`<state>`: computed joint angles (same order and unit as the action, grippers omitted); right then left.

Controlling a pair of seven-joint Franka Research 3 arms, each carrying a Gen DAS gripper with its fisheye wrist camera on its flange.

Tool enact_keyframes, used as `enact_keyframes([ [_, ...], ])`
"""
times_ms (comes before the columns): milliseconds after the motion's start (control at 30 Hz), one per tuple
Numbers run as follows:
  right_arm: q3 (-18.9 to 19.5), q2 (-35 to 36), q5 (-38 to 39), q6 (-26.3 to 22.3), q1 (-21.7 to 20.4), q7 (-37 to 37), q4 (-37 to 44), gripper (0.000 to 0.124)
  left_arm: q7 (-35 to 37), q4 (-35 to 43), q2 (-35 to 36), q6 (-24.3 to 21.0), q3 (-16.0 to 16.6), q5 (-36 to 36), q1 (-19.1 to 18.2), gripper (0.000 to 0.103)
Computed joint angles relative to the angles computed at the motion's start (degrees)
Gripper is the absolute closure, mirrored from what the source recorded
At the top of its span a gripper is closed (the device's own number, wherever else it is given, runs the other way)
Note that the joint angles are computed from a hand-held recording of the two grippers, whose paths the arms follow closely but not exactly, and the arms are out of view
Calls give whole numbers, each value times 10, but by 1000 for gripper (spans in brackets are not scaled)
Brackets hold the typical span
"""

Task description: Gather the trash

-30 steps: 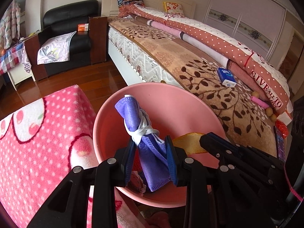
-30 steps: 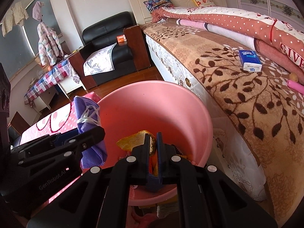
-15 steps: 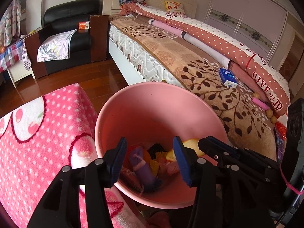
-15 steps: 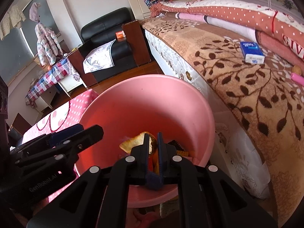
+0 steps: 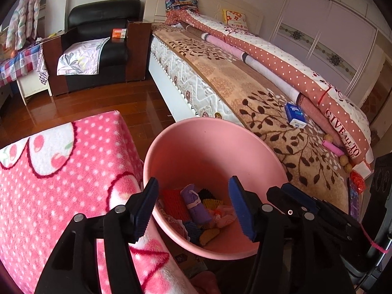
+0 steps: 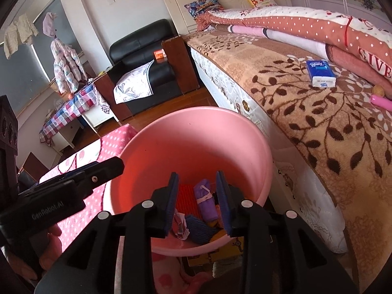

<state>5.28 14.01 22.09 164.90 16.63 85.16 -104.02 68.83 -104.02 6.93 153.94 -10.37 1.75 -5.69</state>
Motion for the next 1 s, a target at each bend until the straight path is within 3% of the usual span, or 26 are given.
enact_keyframes([
  [267, 9, -29, 19, 19, 1, -20, -28, 92, -15, -52, -56, 27, 12, -4, 9, 44],
  [633, 28, -54, 68, 26, 9, -83, -44, 92, -94, -123, -136, 32, 26, 66, 20, 40],
  [1000, 49, -91, 211, 33, 29, -227, -60, 92, -160, -205, -225, 30, 24, 142, 38, 37],
])
